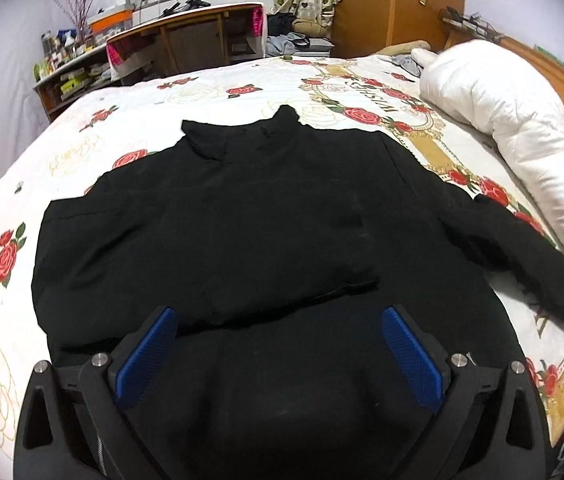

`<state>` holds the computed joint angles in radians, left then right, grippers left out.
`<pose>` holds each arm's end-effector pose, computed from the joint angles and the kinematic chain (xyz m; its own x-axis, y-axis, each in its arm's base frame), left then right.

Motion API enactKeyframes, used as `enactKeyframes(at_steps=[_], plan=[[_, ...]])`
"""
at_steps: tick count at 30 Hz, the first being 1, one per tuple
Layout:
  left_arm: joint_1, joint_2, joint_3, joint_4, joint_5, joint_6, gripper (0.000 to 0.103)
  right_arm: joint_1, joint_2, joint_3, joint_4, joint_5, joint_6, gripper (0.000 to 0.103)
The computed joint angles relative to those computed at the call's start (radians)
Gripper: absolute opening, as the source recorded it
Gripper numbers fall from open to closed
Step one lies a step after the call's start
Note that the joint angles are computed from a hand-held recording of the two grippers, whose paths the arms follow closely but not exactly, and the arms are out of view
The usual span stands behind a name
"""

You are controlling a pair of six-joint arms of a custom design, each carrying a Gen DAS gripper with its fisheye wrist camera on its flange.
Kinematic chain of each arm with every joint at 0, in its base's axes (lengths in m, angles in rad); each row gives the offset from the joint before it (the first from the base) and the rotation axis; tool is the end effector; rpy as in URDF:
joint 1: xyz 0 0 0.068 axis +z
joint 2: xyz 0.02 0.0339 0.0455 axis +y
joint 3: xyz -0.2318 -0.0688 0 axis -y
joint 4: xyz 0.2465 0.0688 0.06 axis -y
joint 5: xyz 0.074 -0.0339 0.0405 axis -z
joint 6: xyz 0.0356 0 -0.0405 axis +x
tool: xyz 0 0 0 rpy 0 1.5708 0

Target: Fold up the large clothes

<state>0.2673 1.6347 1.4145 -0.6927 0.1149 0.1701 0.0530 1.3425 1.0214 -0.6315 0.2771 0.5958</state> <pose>0.3438 0.0899 0.2630 -0.7851 -0.0407 -0.6180 -0.0628 0.9979 0.0141 0.2832 0.0053 0.2302 -0.6133 0.5080 -0.6048 0.5455 0.8262 0.1407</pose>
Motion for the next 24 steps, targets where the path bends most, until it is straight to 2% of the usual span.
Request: enactKeyframes(at_steps=[4,8,13,15,17,21,23,24], plan=[[-0.051,0.029,0.007,-0.006,-0.018,-0.032,0.103,-0.076,0.038,-0.020,0.056,-0.079,0.013,0.078],[-0.095,0.043,-0.006,0.003,-0.040,-0.045,0.103,-0.129,0.090,-0.017,0.116,-0.150,0.009,0.088],[-0.110,0.058,-0.009,0.011,-0.049,-0.057,0.103,-0.147,0.129,0.005,0.135,-0.248,0.015,0.087],[-0.107,0.063,-0.007,0.010,-0.047,-0.061,0.103,-0.137,0.153,0.020,0.132,-0.271,0.015,0.082],[-0.100,0.063,-0.005,0.005,-0.042,-0.062,0.103,-0.109,0.156,0.028,0.124,-0.220,0.016,0.068],[-0.084,0.053,-0.007,0.003,-0.040,-0.061,0.103,-0.107,0.138,0.007,0.156,-0.232,0.022,0.051],[-0.075,0.048,-0.007,0.001,-0.032,-0.061,0.103,-0.089,0.125,0.010,0.159,-0.214,0.000,0.035],[-0.073,0.044,-0.008,0.000,-0.030,-0.060,0.103,-0.078,0.116,0.012,0.159,-0.202,-0.007,0.033]])
